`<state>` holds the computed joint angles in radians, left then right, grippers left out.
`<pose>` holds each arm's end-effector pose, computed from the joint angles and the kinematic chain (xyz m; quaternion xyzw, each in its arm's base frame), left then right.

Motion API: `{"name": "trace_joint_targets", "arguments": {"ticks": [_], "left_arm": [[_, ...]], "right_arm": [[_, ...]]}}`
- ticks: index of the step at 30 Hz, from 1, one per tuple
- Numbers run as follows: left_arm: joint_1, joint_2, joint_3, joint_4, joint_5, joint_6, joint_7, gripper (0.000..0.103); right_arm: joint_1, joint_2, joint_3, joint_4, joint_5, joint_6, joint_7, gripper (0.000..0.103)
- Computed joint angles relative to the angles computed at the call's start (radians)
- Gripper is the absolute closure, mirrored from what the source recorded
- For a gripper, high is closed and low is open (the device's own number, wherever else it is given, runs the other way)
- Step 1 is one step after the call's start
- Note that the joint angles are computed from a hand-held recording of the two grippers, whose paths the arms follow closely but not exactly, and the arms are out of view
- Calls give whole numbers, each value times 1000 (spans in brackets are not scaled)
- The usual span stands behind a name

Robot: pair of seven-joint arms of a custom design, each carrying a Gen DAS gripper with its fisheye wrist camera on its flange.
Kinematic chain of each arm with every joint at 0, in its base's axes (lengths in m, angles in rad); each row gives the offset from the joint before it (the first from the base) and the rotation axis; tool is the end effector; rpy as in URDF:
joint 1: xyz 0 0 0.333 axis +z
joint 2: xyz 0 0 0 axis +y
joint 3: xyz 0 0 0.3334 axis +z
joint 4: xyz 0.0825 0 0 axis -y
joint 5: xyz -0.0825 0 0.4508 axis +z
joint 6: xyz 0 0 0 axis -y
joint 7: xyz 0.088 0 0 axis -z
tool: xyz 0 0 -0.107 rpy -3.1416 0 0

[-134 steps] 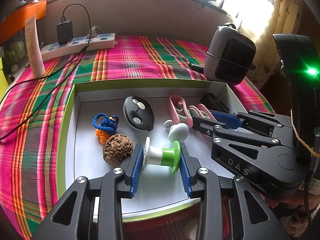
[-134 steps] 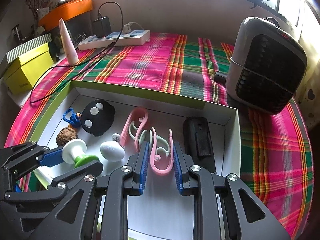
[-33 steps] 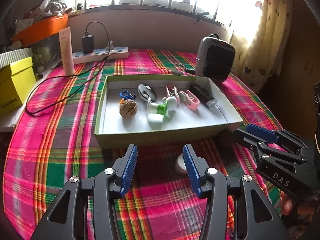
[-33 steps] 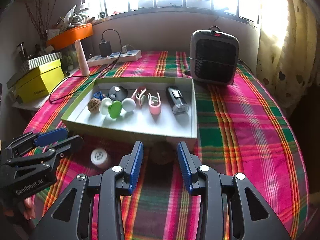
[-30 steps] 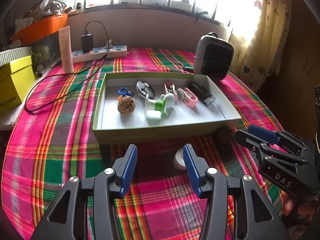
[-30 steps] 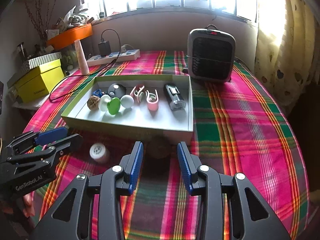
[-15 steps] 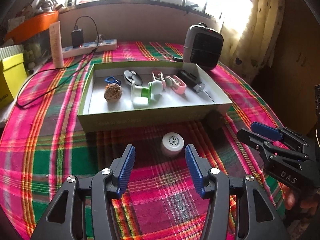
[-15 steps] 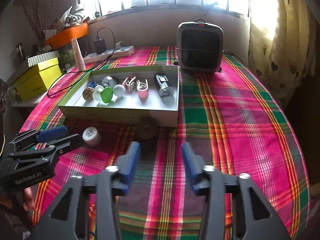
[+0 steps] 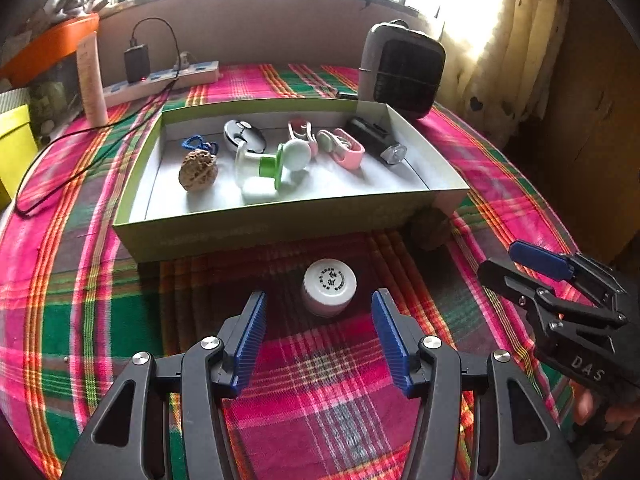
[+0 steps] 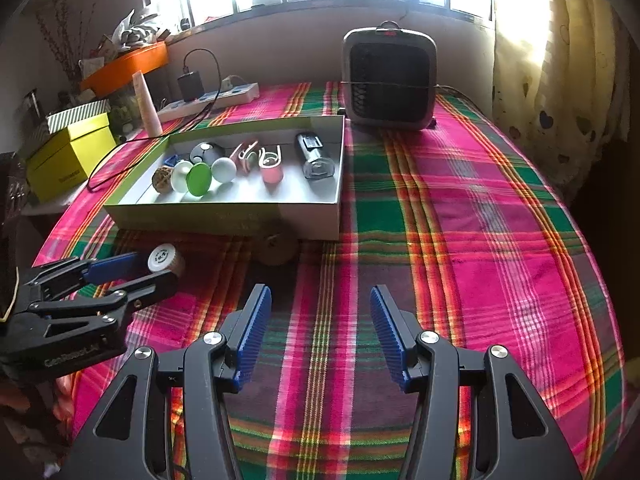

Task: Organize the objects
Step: 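Withdraw both grippers from the tray toward the white container and walnut, then grasp the white round container with the left gripper while the right gripper grasps the brown walnut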

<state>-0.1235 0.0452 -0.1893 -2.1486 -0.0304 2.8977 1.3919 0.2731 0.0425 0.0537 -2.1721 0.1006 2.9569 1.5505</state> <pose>0.6174 -0.1967 0.4422 -0.6283 0.6972 -0.3024 0.1665 0.6118 0.2000 0.4384 -0.7371 0.5699 -0.1918 0.3085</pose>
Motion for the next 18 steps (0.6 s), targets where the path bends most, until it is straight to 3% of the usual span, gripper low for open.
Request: {"name": "trace_joint_targets", "arguments": {"ticks": [12, 18], "left_arm": [[-5, 25, 16, 31, 181, -10, -160, 52], [3, 24, 15, 27, 193, -3, -182, 62]], "right_arm": [[9, 30, -2, 38, -10, -36, -11, 50], [14, 52, 0, 70, -8, -59, -26, 50]]}}
